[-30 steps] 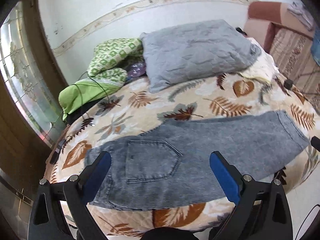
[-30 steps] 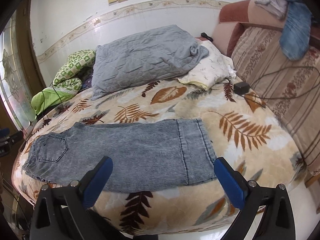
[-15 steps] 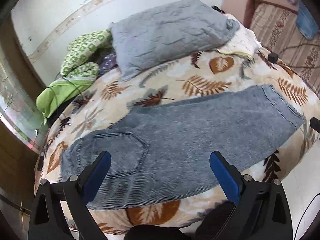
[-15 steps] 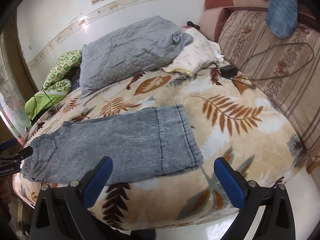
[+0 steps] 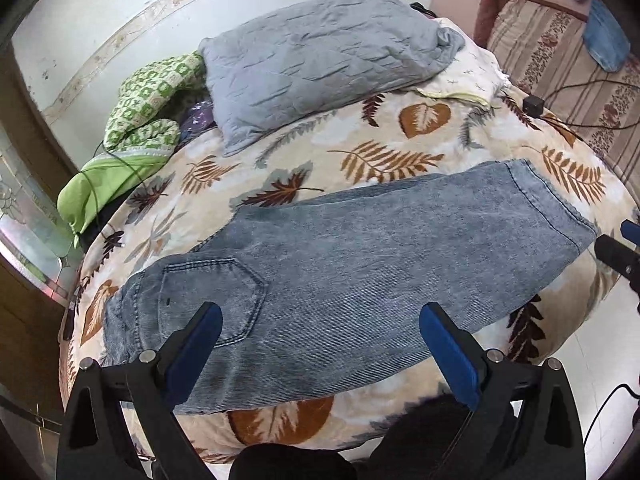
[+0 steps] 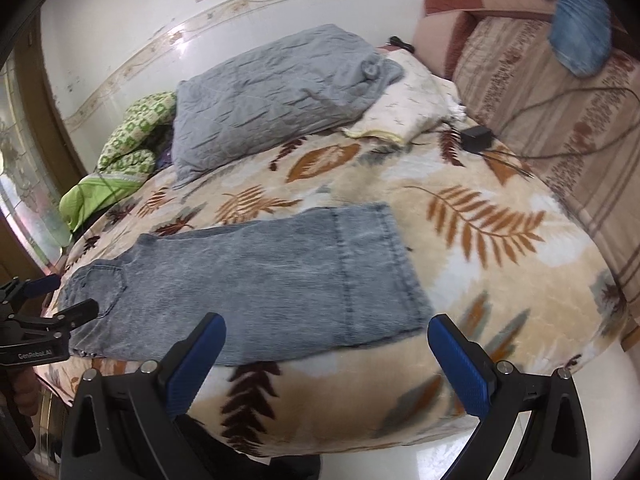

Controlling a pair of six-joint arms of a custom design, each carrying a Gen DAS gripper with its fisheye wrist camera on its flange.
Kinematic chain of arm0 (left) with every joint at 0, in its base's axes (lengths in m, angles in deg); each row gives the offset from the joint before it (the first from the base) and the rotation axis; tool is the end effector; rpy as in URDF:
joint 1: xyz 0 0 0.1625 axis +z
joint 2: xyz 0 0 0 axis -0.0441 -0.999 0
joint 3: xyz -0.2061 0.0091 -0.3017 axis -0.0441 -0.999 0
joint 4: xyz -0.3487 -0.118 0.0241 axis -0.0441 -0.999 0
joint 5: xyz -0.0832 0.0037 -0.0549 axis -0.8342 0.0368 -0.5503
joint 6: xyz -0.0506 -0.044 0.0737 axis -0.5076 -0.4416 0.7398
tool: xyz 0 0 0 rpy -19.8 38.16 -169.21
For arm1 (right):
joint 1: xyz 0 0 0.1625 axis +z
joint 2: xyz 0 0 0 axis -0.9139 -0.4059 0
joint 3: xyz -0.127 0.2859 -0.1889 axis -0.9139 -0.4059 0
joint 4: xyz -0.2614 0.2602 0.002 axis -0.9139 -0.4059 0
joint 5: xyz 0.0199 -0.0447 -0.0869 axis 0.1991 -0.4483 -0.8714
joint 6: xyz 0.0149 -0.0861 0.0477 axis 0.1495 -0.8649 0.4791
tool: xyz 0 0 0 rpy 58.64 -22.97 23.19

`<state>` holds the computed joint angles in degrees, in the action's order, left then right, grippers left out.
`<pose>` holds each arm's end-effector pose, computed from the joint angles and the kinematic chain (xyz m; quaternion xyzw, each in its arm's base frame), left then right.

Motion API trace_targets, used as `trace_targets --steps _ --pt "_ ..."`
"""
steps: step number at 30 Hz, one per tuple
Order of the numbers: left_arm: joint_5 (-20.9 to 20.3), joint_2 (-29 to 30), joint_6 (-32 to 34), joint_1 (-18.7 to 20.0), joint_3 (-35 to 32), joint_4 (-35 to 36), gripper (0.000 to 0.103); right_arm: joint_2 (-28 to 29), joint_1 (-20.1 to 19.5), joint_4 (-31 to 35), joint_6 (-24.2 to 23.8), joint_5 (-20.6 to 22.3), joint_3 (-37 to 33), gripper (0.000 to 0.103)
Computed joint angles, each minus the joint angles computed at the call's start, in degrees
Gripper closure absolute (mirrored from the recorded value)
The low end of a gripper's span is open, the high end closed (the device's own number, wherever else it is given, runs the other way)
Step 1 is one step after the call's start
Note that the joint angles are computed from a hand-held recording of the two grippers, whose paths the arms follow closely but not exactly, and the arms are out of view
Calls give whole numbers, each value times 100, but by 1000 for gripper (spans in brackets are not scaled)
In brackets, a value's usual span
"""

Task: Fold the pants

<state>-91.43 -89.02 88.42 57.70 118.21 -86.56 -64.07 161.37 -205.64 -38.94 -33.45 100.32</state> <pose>-0.2345 -0.7229 0.2136 0.2256 0.8191 -0.2807 0.4465 0.1638 -0.7083 0.1762 0.1154 -0.8868 0.3921 0.2155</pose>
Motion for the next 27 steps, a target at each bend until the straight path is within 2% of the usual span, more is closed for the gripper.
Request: trace_targets --steps 5,10,19,27 --pt "63 -233 -162 55 233 -117 4 262 224 165 -110 -119 -295 1" --pt "6 -455 -396 126 435 -127 4 530 452 392 -162 -418 -678 1" --pt "-34 -760 -459 229 717 -462 4 1112 893 649 -622 -1079 -1533 1" --pt "84 -896 -391 323 836 -793 4 1532 1113 838 -896 -1413 -2173 1"
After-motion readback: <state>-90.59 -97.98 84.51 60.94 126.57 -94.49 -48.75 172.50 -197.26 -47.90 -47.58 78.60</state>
